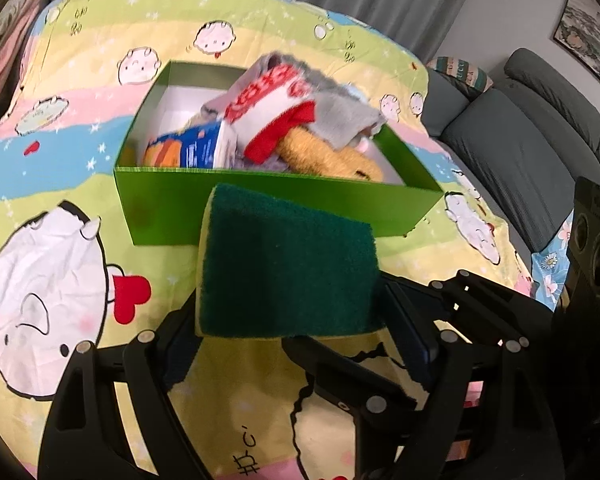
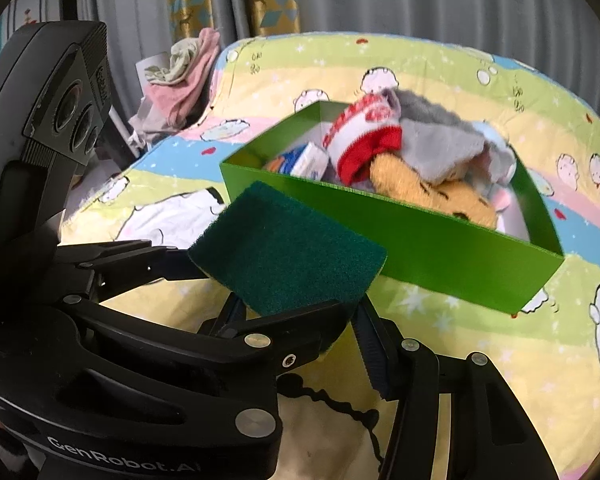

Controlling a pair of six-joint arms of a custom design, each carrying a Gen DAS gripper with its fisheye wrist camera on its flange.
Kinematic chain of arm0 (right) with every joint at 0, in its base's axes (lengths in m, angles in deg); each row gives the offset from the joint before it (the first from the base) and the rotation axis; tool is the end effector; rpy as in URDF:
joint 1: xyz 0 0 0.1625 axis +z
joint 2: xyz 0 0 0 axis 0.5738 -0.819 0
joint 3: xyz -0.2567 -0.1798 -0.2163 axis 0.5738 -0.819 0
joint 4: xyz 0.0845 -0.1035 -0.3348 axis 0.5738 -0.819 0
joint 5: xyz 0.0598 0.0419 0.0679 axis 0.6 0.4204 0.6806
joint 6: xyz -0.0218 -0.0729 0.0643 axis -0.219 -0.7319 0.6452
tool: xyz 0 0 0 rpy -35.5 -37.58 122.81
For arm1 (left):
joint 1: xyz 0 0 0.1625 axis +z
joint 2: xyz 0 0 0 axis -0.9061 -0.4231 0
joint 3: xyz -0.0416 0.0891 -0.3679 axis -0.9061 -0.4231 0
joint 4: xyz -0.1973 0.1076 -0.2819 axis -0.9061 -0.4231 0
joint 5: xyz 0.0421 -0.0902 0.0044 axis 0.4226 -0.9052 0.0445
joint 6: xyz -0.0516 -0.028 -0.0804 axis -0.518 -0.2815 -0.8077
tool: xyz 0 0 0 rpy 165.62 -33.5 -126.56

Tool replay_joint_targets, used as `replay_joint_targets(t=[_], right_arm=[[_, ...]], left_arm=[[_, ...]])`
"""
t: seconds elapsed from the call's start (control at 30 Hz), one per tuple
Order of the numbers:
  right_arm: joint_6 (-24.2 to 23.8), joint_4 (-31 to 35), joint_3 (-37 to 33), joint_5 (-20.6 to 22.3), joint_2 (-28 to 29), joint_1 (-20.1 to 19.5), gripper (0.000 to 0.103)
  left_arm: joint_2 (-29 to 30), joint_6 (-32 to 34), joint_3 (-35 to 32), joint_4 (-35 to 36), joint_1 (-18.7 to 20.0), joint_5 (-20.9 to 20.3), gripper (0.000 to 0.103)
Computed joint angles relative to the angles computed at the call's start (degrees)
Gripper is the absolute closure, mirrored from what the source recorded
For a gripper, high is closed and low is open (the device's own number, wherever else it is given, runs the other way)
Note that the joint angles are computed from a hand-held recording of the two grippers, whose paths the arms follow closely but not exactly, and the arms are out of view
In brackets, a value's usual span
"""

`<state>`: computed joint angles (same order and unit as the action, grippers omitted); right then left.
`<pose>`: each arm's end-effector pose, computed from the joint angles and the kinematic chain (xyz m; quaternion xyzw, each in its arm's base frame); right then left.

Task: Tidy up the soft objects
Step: 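Carry the sponge over the green box, lower it in and open both tools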

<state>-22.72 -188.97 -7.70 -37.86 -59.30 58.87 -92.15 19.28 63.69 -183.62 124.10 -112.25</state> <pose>0.1697 -0.7778 0.1538 0.4015 -0.8671 0.2318 0.1821 -0.2439 -0.7697 0.0884 0.1354 0.9229 -0.3155 0.1741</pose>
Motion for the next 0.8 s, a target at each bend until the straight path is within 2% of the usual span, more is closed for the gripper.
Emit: replay_joint_targets(t=[0.5,0.8], right_arm=[[-0.6,-6.7,8.5,1.3,-5.3,1.4,0.046],[-0.1,-12.3,16.8,1.9,-10.4,1.9,0.047]], left_arm=[[-3.8,3.4,6.8,-6.4,-2.7,1.6,0.020],[-6.6,4.7,12.2,-9.8,-4.9,2.2,0.019]])
